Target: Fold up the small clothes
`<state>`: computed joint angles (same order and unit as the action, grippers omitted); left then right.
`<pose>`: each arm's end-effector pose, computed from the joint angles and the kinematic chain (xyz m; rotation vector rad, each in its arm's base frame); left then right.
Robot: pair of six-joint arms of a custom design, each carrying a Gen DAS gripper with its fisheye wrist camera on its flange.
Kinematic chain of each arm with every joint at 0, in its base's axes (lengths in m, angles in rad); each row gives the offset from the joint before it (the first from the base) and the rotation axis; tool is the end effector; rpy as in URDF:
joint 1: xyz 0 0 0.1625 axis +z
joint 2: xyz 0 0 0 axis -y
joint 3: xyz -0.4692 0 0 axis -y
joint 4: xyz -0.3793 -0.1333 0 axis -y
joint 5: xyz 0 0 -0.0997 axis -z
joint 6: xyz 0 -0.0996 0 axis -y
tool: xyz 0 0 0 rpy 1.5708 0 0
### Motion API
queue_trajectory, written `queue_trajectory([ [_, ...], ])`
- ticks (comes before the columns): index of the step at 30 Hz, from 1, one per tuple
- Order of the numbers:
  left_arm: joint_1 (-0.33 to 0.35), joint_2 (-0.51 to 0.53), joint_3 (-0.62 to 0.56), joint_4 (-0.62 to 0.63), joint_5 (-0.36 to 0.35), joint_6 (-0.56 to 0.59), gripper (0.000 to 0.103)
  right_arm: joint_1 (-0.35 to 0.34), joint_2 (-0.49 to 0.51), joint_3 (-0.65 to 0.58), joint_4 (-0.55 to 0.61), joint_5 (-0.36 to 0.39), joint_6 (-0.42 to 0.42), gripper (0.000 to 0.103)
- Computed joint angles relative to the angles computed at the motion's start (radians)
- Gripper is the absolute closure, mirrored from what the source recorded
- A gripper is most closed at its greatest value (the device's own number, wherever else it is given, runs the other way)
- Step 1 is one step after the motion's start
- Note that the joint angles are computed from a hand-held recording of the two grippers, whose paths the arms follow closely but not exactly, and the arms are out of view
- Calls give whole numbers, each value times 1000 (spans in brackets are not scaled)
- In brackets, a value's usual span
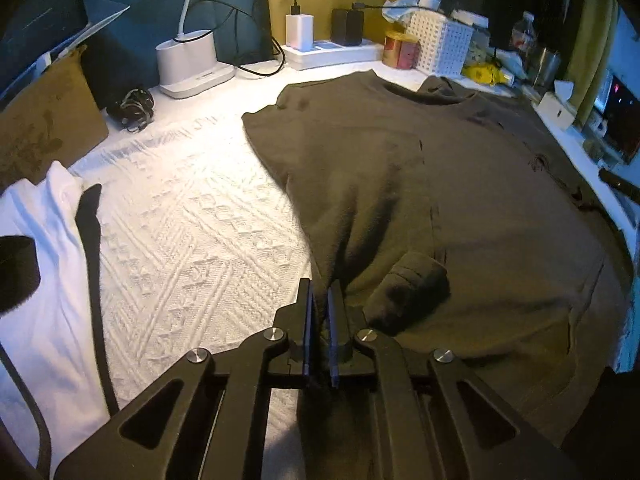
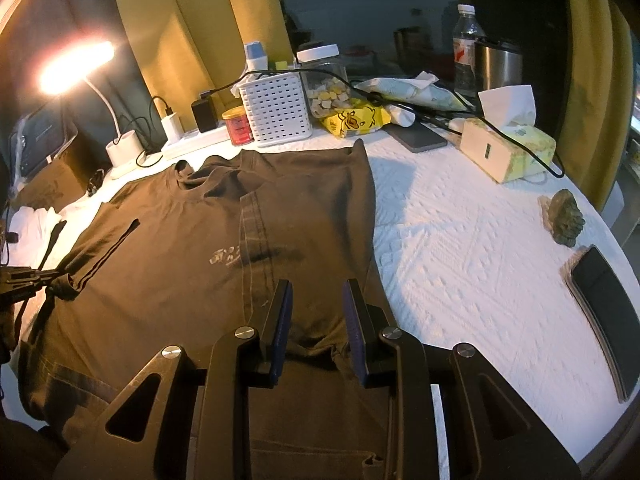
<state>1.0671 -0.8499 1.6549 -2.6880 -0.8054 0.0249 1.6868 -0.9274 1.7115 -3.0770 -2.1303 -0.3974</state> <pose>-0.1556 -0.7015 0.2038 0.4809 2.3600 -0.5969 0.1587 -0.6668 0.2726 0.3550 -2.3703 0.7949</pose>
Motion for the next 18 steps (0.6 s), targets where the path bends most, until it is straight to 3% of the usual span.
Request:
queue_trajectory([
  [1, -6, 0, 2, -4, 14, -5, 92, 0, 0, 0, 0, 2, 0, 75],
  [2, -12, -1, 7, -13, 19, -8, 79, 1, -1, 1, -1, 4, -1, 75],
  [3, -18, -5, 15, -33, 18, -6, 60, 2, -1, 3, -2, 5, -2, 75],
  [5, -31, -16, 42, -107, -8, 29, 43, 4, -2, 6, -3, 6, -5, 75],
  [11, -52, -15, 66, -172, -121, 145, 43, 10, -5, 16, -11, 12, -6, 75],
  [15, -30, 31, 11, -94, -142, 171, 43, 13, -10, 28, -16, 17, -8, 75],
  [18, -7, 48, -37, 5, -169, 113, 43, 13, -18, 41, -24, 17, -6, 75],
])
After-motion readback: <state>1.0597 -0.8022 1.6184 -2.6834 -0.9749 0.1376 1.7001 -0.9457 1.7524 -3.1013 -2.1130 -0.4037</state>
